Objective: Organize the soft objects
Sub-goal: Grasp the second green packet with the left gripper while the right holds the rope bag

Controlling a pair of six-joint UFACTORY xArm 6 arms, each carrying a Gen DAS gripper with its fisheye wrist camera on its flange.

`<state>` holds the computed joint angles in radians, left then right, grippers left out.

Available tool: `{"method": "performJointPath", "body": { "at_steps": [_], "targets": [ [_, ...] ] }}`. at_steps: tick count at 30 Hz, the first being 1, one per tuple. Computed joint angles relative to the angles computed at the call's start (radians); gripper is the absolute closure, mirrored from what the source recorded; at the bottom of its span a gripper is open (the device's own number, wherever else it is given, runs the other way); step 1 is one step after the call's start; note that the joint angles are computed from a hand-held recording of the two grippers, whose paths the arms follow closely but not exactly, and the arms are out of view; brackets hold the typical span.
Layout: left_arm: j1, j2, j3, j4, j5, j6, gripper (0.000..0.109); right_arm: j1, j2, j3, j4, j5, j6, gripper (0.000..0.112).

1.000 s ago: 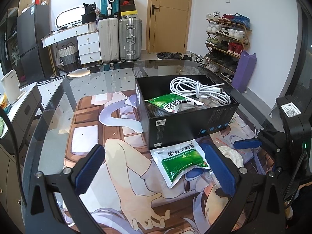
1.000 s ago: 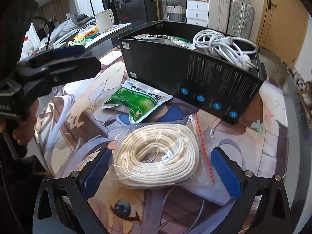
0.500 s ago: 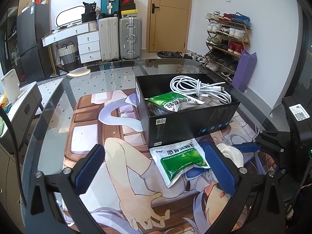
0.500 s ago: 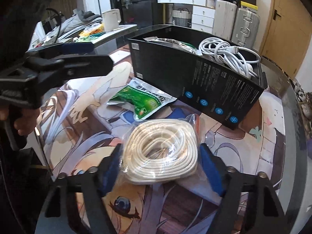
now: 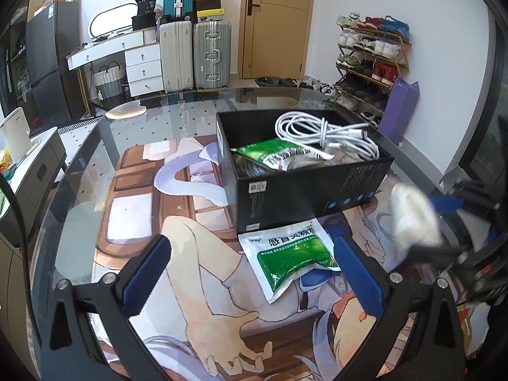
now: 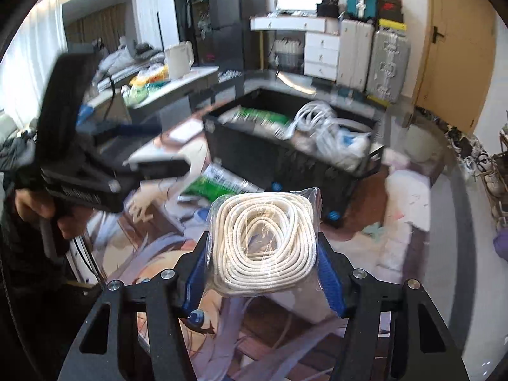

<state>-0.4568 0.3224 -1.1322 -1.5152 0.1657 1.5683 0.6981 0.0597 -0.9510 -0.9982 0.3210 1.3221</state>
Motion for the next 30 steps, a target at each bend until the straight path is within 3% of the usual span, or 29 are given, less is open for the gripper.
{"method": "performJointPath", "body": {
  "at_steps": [6,17,21,28,30],
  "targets": [
    [-0.027,0.04,-0.001,0.17,-0.014,-0.191,0.006,-0.019,-0.075,0.055,-0.061,-0.008,0.072,0.05],
    [-0.038,0.095,-0.026,0.514,0.048,-0.579,0.006,-0.017,-0.113,0.078,-0.083,0.003,0.107,0.05],
    [-0.059,0.105,-0.019,0.584,0.0,-0.64,0.006,-0.019,-0.113,0.08,-0.081,0.0,0.105,0.05],
    [-0.07,0.114,0.013,0.844,-0.069,-0.861,0.007,-0.02,-0.113,0.081,-0.09,0.0,0.11,0.05],
    [-0.074,0.114,0.011,0.839,-0.068,-0.851,0.008,-0.02,-0.113,0.08,-0.087,0.002,0.108,0.05]
  ]
}}
